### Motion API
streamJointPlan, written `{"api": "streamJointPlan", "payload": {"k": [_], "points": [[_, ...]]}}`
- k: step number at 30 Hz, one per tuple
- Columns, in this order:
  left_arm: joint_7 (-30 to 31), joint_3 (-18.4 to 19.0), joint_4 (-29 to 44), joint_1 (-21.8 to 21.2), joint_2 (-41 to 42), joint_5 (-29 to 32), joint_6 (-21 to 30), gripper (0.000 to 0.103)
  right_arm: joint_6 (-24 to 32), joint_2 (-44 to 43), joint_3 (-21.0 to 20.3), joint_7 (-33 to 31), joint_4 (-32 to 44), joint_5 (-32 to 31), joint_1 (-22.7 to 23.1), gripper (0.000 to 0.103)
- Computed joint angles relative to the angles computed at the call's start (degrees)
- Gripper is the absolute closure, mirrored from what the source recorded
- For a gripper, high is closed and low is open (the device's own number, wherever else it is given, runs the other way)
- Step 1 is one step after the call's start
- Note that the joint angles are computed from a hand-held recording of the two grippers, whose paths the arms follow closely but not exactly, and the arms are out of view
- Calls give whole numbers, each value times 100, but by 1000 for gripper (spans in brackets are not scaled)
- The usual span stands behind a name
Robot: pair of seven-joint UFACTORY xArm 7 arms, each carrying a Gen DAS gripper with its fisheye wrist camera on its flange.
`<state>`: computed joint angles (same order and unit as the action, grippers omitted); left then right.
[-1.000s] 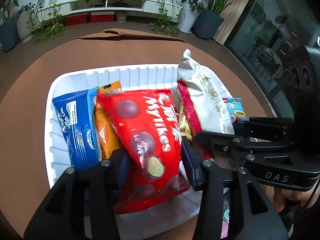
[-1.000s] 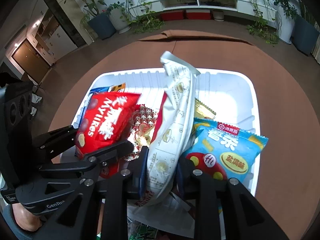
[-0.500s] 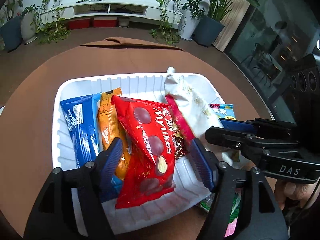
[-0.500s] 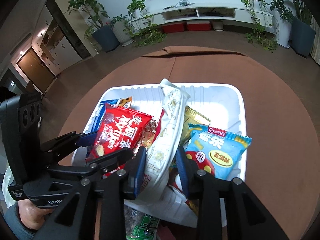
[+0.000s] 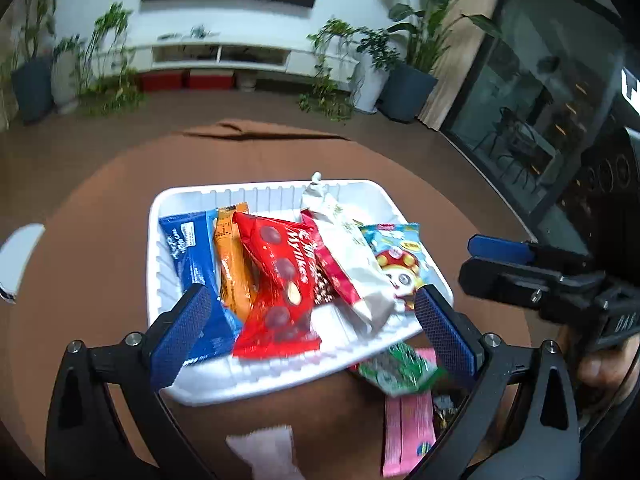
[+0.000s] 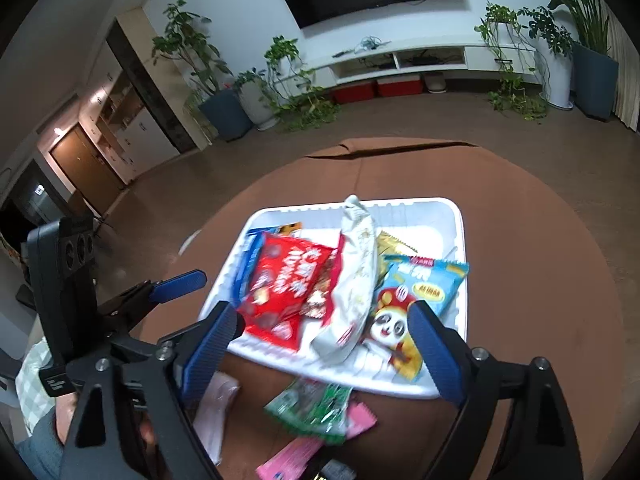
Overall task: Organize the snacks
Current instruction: 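Withdraw both tools and grasp the black cookie pack with the right tool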
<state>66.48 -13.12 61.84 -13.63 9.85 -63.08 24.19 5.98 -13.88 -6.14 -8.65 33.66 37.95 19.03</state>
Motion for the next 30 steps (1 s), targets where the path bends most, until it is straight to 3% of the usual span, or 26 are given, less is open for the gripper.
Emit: {"api": "streamJointPlan", "payload": {"k": [4, 6, 8, 10, 12, 14, 17, 20, 24, 30], "points": [[1185, 52, -938, -78, -900, -713, -358, 0, -281, -771, 299, 553, -681, -205, -31, 13], [1563, 209, -1335, -201, -1228, -1091, -455, 0, -308, -1204, 769, 1096, -1065, -462, -355, 13], [1425, 426, -1771, -257, -1581, -1051, -297, 0, -247, -1599, 1134, 1546, -1386, -642, -578, 13], [849, 637, -2182, -237, -1822, -762, -103, 0, -144, -2062, 1666, 2146, -1779, -779, -849, 13], [329, 797, -2432, -215, -1936, -533, 7, 0, 7, -2398, 2049, 2673, -2067, -870, -1001, 13], [220, 976, -2644, -185, -2008, -487, 195, 0, 107, -2635, 2303, 3165, -2305, -889, -1000, 13], [246, 1019, -2960, -234, -2190, -321, 144, 0, 138, -2694, 2437, 3658, -2543, -921, -829, 13], [292, 1085, -3219, -329, -2424, -266, 106, 0, 302, -2584, 2844, 4161, -2581, -1189, -938, 13], [131, 1150, -3267, -426, -2505, -104, 59, 0, 301, -2255, 2831, 4505, -2501, -1417, -837, 13], [26, 1204, -3152, -543, -2379, -31, -117, 0, 574, -1870, 3081, 5064, -2244, -2071, -1164, 13]]}}
